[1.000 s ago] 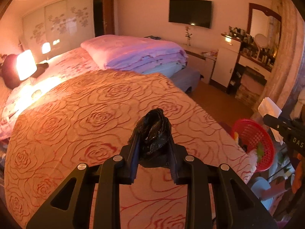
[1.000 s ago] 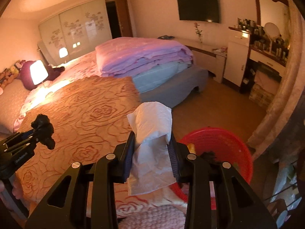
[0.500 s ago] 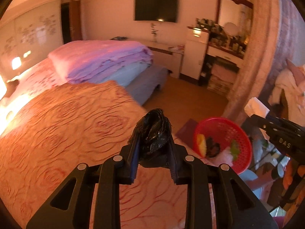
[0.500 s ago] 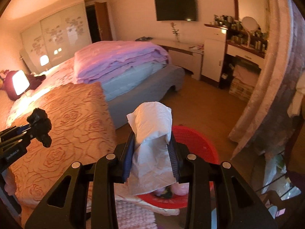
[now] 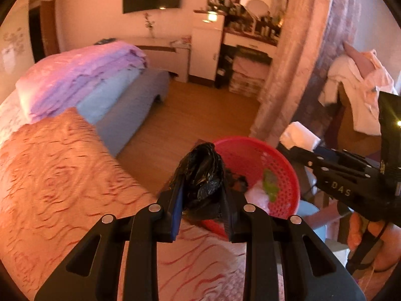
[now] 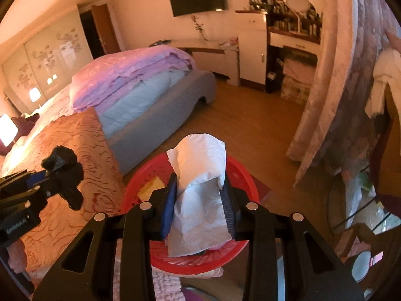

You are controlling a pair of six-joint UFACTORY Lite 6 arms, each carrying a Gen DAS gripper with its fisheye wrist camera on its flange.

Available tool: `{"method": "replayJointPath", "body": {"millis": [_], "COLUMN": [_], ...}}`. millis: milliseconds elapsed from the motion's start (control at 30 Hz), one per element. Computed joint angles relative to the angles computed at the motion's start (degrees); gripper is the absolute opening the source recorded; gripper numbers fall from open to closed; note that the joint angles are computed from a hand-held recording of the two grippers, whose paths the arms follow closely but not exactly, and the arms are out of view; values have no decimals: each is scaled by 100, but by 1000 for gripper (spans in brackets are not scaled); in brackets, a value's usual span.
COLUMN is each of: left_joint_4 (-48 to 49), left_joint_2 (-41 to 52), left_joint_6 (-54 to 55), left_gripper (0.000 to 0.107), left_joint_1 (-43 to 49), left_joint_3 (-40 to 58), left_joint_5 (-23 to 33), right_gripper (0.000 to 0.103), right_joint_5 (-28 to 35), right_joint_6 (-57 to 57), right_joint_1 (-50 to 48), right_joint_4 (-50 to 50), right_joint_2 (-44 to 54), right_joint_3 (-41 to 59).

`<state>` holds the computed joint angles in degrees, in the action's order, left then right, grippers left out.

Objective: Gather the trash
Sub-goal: 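Carry the black bag and white tissue in both tools over the red wastebasket, then open the left tool while the right tool opens, dropping bag and tissue into the basket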

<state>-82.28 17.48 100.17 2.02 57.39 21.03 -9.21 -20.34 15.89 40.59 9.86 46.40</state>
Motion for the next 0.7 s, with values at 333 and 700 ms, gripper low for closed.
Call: {"method": "replayJointPath", "body": {"millis": [333, 700], "left_joint_4": [-285, -889], "left_joint_2": [878, 889], "left_joint_6": [260, 861], "left_gripper": [30, 71], "left_joint_1": [-700, -597], "left_joint_3": [488, 399], "left_joint_5": [-170, -126], "right_gripper": [33, 59], "right_joint_5": [4, -53], "right_joint_6": [2610, 4215], "right_joint_1": [-442, -522], "right_joint_4": [-2608, -4202], "right_joint_2": [770, 1049], "right_joint_3": [259, 417]}}
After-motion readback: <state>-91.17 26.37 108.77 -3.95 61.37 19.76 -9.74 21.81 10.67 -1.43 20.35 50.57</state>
